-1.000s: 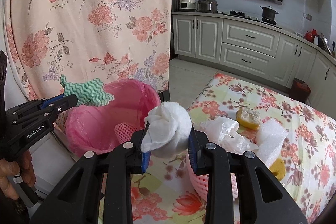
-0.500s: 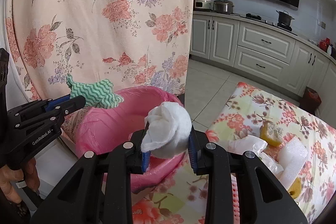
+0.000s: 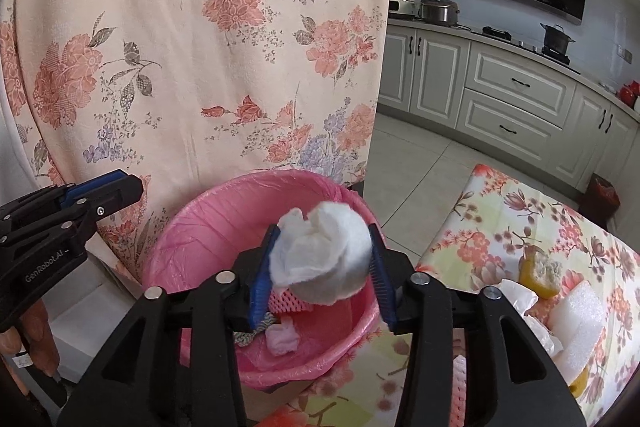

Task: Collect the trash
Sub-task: 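Open both tools to drop the cloth and tissue into the wastebasket, then move both tools back toward the table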

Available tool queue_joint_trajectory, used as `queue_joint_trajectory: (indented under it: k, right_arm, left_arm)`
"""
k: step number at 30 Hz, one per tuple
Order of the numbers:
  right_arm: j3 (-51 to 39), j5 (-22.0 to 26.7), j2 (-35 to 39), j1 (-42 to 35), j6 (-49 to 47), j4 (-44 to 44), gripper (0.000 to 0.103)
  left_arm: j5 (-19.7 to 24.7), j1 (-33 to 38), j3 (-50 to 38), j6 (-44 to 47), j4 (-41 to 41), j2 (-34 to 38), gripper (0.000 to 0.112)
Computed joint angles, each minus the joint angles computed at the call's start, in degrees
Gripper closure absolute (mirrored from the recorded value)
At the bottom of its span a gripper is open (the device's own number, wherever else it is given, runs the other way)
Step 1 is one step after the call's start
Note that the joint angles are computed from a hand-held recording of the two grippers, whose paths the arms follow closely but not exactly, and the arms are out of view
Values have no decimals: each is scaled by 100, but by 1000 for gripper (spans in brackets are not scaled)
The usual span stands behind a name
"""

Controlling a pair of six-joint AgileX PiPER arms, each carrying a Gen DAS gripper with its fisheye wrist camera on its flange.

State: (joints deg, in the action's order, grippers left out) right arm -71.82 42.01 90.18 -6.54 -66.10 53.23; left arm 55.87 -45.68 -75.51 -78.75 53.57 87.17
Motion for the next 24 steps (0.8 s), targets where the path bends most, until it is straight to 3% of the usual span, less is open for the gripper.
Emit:
queue_joint_trajectory:
  k: [1, 11, 14, 24]
  right_arm:
    - [24, -35, -11, -4, -24, 7, 48]
    - [176, 113, -218, -486, -354, 304, 48]
    - [357, 299, -355, -854, -622, 543, 47]
    - [755, 1002, -515, -2450, -1531, 1065, 46]
  left_arm:
    - [17, -37, 37, -85, 46, -32, 71]
    - [118, -425, 74, -482, 291, -46, 62]
    - [226, -576, 12, -584, 391, 30, 61]
    - [522, -1043, -249, -1026, 635, 382, 38]
